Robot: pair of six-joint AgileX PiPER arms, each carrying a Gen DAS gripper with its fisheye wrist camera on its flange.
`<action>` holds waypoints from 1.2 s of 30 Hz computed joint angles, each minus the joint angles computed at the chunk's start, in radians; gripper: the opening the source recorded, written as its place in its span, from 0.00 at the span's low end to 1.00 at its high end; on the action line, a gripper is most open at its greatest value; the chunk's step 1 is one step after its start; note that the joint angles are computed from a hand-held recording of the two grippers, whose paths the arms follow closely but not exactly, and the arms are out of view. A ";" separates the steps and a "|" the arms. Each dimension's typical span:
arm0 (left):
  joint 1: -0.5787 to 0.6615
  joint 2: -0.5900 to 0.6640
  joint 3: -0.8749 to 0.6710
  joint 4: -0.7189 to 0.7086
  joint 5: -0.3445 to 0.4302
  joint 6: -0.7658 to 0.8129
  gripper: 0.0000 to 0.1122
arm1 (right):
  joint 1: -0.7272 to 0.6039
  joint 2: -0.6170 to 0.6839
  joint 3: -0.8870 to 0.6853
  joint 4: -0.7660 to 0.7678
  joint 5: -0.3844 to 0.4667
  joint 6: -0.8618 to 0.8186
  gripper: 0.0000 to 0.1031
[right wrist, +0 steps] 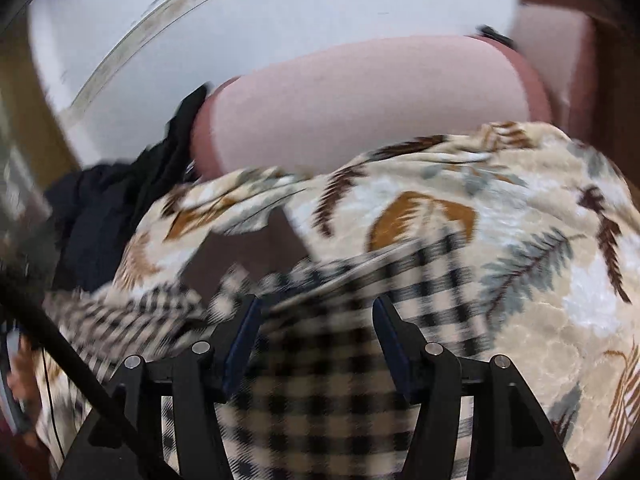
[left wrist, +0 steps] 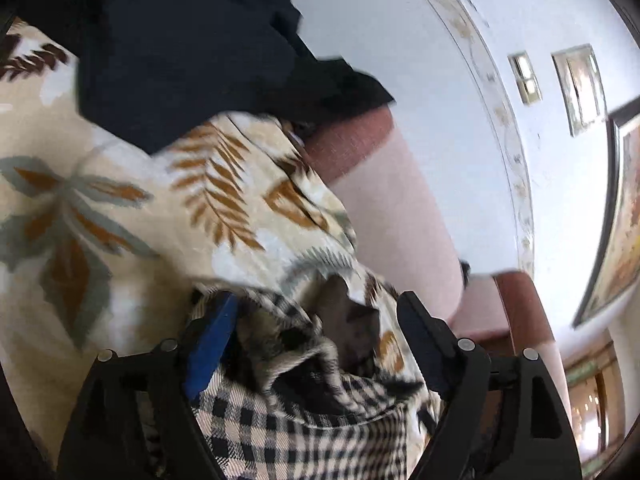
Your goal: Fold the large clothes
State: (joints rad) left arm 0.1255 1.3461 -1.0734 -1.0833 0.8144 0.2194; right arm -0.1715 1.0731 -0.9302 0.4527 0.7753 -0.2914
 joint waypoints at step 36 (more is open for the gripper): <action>-0.002 -0.191 0.103 0.502 0.212 0.072 0.73 | 0.493 0.285 -0.314 -0.499 0.126 0.583 0.61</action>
